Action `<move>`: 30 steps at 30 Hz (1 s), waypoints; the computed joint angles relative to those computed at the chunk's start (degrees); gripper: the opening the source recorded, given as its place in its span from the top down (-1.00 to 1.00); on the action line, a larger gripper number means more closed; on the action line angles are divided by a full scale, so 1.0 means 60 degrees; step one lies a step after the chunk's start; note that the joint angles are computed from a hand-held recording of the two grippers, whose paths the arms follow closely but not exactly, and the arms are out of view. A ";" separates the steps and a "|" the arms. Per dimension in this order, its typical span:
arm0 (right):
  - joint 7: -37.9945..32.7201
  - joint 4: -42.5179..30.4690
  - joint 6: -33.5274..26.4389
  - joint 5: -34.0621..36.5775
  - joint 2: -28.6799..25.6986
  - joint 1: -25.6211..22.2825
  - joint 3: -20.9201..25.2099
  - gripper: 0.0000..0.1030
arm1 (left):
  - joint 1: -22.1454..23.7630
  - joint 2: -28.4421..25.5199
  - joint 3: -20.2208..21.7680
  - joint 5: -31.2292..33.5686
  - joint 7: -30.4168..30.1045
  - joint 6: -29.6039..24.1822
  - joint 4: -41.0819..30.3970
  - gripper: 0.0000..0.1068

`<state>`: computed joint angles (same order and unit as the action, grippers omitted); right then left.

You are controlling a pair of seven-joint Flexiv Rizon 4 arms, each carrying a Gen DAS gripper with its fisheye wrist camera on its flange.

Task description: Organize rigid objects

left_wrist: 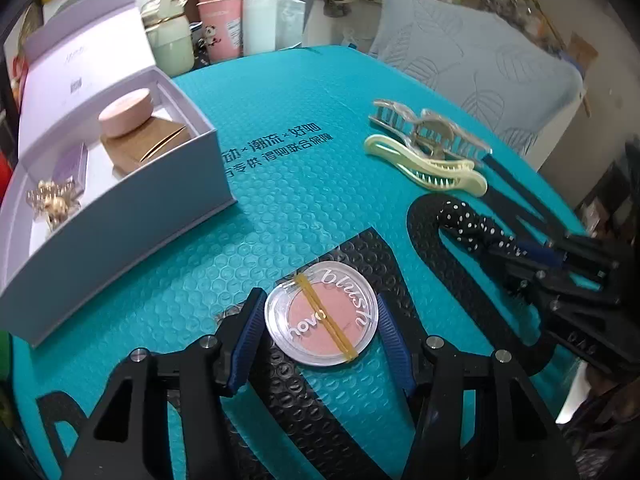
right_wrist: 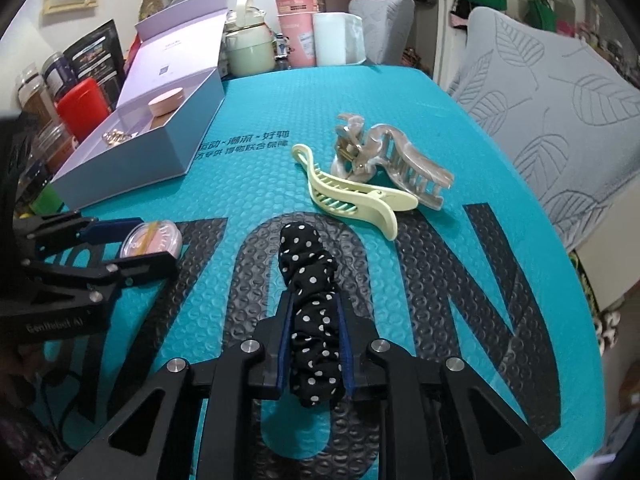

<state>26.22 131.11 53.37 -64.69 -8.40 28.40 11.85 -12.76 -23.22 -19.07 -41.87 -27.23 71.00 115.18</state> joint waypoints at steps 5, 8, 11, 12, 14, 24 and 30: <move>0.0485 0.0057 0.0727 -0.0645 -0.0006 -0.0152 -0.0141 0.68 | 0.0036 0.0099 0.0034 -0.0099 -0.0080 -0.0075 0.0075 -0.04; 0.0364 -0.0083 0.0720 -0.0663 -0.0076 -0.0122 -0.0103 0.68 | 0.0123 0.0235 -0.0025 -0.0473 0.0064 -0.0039 0.0214 -0.04; 0.0302 -0.0206 0.0888 -0.0768 -0.0158 -0.0117 -0.0139 0.68 | 0.0116 0.0343 -0.0069 -0.0879 0.0248 0.0119 0.0356 -0.04; 0.0304 -0.0252 0.0988 -0.0838 -0.0202 -0.0118 -0.0161 0.68 | 0.0137 0.0406 -0.0080 -0.1046 0.0350 0.0143 0.0419 -0.04; 0.0185 -0.0381 0.1083 -0.0873 -0.0303 -0.0086 -0.0180 0.68 | 0.0118 0.0514 -0.0046 -0.1322 0.0514 0.0230 0.0531 -0.04; -0.0300 -0.1068 0.1729 -0.1470 -0.0819 0.0104 -0.0385 0.68 | -0.0125 0.1020 0.0346 -0.2599 0.0953 0.0709 0.1027 -0.04; -0.0643 -0.1588 0.2250 -0.1849 -0.1207 0.0243 -0.0571 0.68 | -0.0277 0.1266 0.0539 -0.3390 0.1110 0.1134 0.1288 -0.04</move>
<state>22.36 121.59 66.87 -75.78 -15.64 29.86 8.42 -14.42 -15.63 -15.84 -62.21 -20.56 77.81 122.91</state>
